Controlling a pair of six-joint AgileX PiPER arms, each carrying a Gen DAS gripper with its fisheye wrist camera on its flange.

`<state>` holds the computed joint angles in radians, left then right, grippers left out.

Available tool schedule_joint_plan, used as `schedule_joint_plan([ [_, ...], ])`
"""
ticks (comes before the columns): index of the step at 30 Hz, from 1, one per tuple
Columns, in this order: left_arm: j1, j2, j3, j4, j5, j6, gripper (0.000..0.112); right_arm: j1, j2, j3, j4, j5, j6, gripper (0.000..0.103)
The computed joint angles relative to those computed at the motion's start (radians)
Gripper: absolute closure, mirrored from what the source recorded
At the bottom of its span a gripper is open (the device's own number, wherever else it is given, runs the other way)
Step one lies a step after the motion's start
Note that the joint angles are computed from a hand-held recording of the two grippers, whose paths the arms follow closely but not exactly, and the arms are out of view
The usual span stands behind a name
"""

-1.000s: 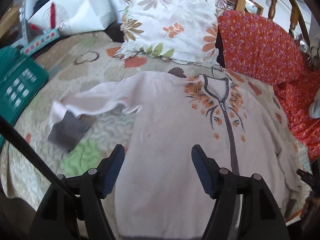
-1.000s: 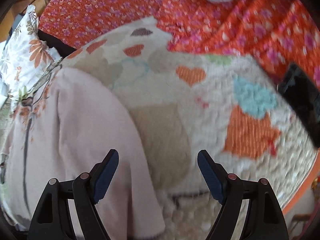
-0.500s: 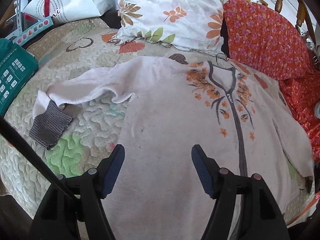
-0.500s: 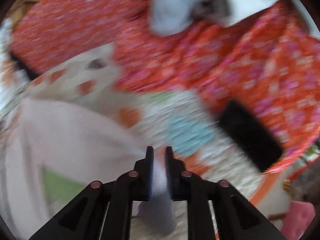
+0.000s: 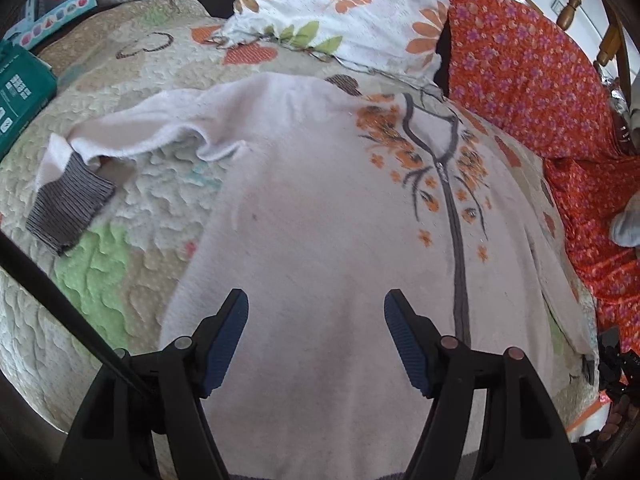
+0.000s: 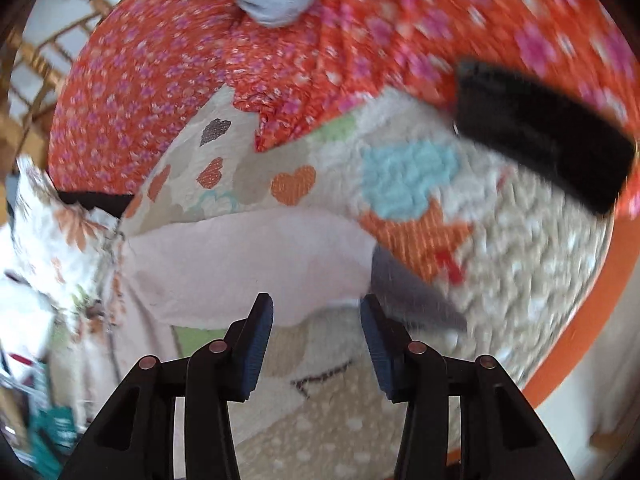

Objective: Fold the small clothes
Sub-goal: 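Grasp the other sleeve with the right tool and fold it across the front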

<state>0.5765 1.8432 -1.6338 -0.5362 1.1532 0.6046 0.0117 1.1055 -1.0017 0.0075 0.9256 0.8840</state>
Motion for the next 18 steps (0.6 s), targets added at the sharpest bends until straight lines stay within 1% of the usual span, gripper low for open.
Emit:
schedule_joint_plan([
  [3, -0.009, -0.013, 0.023, 0.008, -0.008, 0.011, 0.042, -0.005, -0.012, 0.058, 0.066, -0.062, 0.001, 0.052],
  [6, -0.022, -0.035, 0.069, 0.035, -0.047, 0.021, 0.042, 0.022, 0.048, 0.062, 0.071, -0.1, 0.021, 0.051],
  [9, -0.03, -0.051, 0.107, 0.054, -0.079, 0.03, 0.042, 0.083, 0.124, 0.03, 0.073, -0.143, 0.02, 0.051],
  [14, -0.042, -0.056, 0.15, 0.083, -0.11, 0.043, 0.04, 0.248, 0.305, -0.111, -0.042, -0.154, 0.051, 0.049],
  [16, -0.046, -0.062, 0.173, 0.092, -0.131, 0.048, 0.039, 0.319, 0.379, -0.169, -0.125, -0.147, 0.087, 0.049],
  [18, -0.053, -0.079, 0.209, 0.097, -0.173, 0.074, 0.037, 0.393, 0.447, -0.216, -0.225, -0.13, 0.126, 0.049],
])
